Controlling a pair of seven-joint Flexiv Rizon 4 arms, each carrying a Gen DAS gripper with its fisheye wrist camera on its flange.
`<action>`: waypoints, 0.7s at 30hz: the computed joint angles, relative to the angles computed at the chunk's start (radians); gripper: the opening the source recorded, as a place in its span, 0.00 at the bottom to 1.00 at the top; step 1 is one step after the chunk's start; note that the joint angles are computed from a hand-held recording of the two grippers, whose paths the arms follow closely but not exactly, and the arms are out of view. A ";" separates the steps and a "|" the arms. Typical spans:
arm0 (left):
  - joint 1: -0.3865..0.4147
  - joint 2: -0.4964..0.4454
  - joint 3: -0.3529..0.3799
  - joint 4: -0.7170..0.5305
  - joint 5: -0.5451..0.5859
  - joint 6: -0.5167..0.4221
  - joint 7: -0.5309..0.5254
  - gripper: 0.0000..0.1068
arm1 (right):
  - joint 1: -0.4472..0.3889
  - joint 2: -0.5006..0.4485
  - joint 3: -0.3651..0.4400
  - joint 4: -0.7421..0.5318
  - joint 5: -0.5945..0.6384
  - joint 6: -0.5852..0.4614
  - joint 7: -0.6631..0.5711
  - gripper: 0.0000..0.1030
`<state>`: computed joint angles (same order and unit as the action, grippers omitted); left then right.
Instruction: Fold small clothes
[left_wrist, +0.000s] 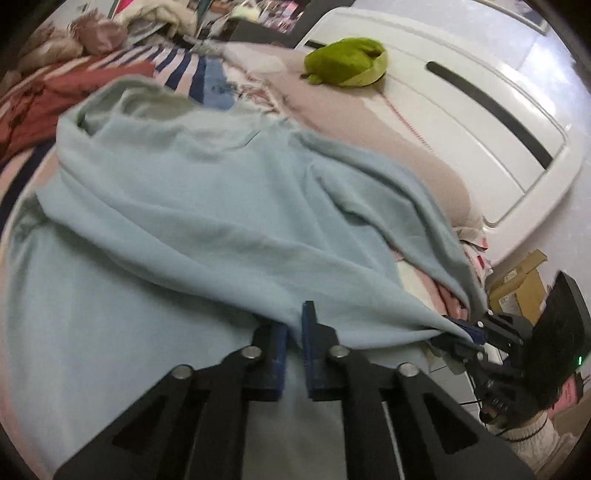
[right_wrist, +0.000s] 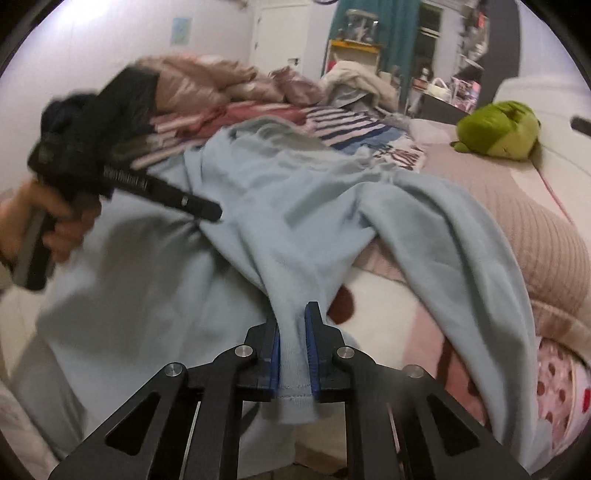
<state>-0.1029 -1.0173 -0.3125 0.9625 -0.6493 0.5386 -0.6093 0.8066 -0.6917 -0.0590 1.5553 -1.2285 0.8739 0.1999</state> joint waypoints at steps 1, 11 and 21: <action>0.008 0.012 -0.007 0.013 -0.005 -0.002 0.016 0.02 | -0.004 0.008 -0.001 0.009 -0.011 0.018 0.014 0.04; 0.046 0.067 0.046 0.064 0.027 -0.091 0.060 0.04 | -0.060 0.016 -0.010 0.042 -0.072 0.358 0.124 0.42; 0.090 0.146 0.024 0.210 -0.023 0.037 0.134 0.55 | -0.031 -0.014 0.035 0.033 0.193 0.187 -0.030 0.36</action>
